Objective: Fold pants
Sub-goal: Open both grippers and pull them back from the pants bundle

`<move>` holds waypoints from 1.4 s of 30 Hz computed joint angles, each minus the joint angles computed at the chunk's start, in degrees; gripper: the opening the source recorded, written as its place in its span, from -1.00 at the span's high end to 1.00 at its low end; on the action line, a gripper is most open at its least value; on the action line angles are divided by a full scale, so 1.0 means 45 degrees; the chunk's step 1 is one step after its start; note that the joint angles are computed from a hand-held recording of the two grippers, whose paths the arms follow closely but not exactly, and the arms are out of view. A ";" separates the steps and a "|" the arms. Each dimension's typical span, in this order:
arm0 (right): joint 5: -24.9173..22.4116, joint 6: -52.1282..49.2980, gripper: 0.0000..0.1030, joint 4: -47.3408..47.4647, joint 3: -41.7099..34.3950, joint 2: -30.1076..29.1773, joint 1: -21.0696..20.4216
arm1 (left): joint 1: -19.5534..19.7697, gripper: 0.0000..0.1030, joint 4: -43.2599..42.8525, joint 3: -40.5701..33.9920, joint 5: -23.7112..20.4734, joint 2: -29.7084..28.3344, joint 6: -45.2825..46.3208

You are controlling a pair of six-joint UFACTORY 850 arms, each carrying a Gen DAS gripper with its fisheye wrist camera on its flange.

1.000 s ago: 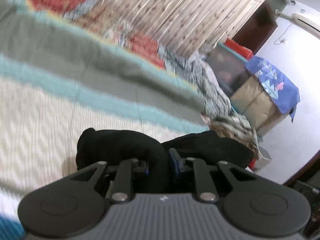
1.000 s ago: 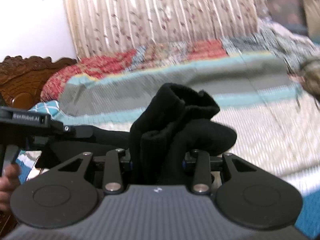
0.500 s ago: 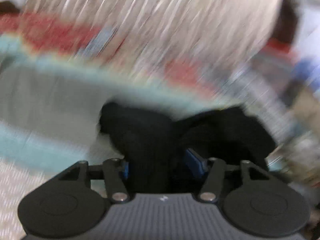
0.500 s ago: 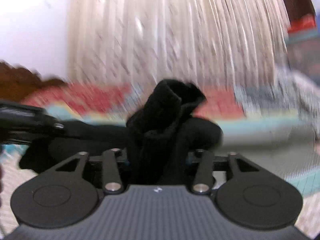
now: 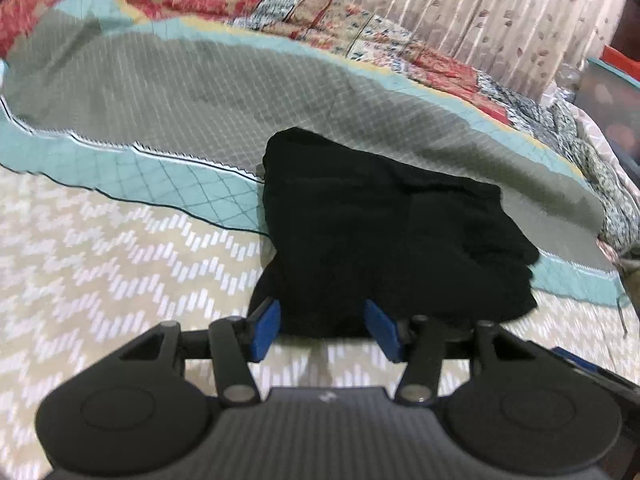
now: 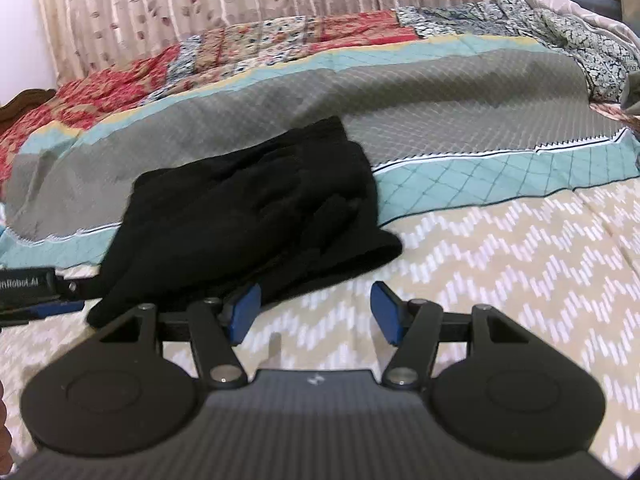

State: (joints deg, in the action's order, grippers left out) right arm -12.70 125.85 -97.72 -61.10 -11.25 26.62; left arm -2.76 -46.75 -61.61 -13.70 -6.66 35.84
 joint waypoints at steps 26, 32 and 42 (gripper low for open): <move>-0.1593 -0.0270 -0.72 0.2083 0.3152 0.4128 0.2800 | -0.1838 -0.88 0.9817 0.4212 -0.1029 0.6210 -0.8713; -0.2678 -0.0459 -0.88 0.2808 0.3358 0.4572 0.3384 | -0.2068 -1.00 1.1280 0.4475 -0.1666 0.6989 -1.0201; -0.2742 -0.0073 -1.00 0.2789 0.3463 0.4803 0.3702 | -0.2664 -1.00 1.5397 0.4626 -0.2156 0.7478 -1.4122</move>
